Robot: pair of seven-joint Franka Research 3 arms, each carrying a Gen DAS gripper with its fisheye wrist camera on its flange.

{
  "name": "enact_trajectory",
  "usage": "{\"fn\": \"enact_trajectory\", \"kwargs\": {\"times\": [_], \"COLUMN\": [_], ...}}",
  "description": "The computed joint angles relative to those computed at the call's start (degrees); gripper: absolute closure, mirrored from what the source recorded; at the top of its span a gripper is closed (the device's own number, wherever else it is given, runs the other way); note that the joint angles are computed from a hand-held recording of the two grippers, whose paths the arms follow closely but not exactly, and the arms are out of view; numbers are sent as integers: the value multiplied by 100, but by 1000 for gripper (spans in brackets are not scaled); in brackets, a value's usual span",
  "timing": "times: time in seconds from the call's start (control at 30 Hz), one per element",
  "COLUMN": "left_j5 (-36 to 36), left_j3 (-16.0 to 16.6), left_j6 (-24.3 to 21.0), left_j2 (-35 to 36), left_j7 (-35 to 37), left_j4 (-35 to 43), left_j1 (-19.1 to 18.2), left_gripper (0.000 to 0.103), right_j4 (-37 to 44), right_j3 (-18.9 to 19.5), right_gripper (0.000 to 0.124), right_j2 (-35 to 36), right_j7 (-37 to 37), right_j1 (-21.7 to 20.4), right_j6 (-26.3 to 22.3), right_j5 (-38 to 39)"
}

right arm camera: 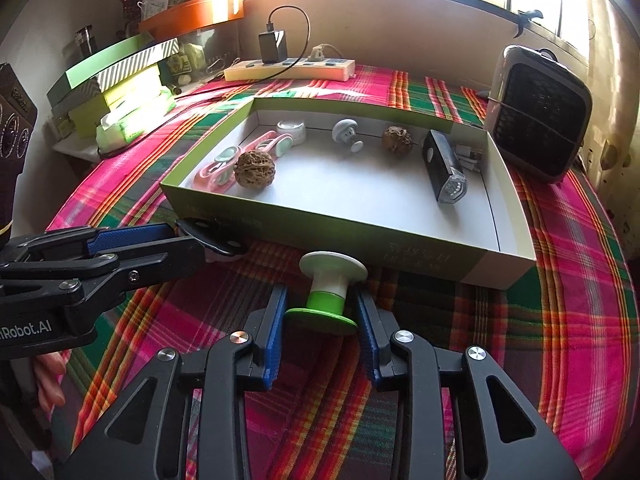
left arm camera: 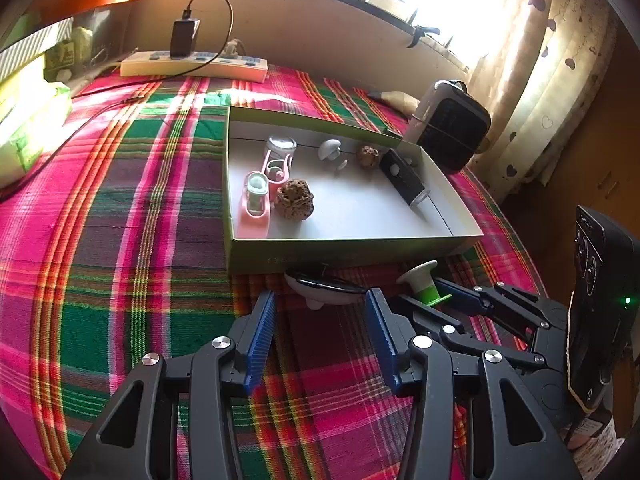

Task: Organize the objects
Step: 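Close the left gripper on the black disc while the right gripper closes on the green spool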

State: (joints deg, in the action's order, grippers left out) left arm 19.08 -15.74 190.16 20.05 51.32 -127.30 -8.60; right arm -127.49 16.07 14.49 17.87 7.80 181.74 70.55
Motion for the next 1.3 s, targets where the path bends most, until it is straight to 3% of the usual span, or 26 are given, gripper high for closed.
{"fn": "enact_trajectory", "kwargs": {"times": [0.23,0.37,0.47,0.9,1.07,1.23,1.3], "left_j5": [-72,-159,-233,-74,230,328,363], "left_j3": [-173,71,-73,789,1507,1560,1745], "left_j6": [-198,-404,-478,-660,-573,-576,-552], "left_j2": [145,173,229,82,-9,-4,2], "left_j7": [-88,-120,-93,-162,-340,-406,-490], "left_j4": [258,379,430,396,279,295,297], "left_j1": [82,-207,-82,-955,-1630,-1667,-1836], "left_gripper": [58,58,58,58,58,59,64], "right_j4": [-46,-29,-5,4,6,-1,-5], "right_j3": [-50,-142,-224,-416,-451,-474,-479], "right_gripper": [90,90,90,90,90,90,90], "right_j2": [-68,-82,-78,-105,-106,-109,-110], "right_j7": [-212,-304,-342,-537,-577,-538,-510], "right_j1": [5,64,123,268,303,335,342], "right_j6": [-60,-140,-200,-324,-338,-331,-324], "right_j5": [232,348,405,581,623,585,555]}}
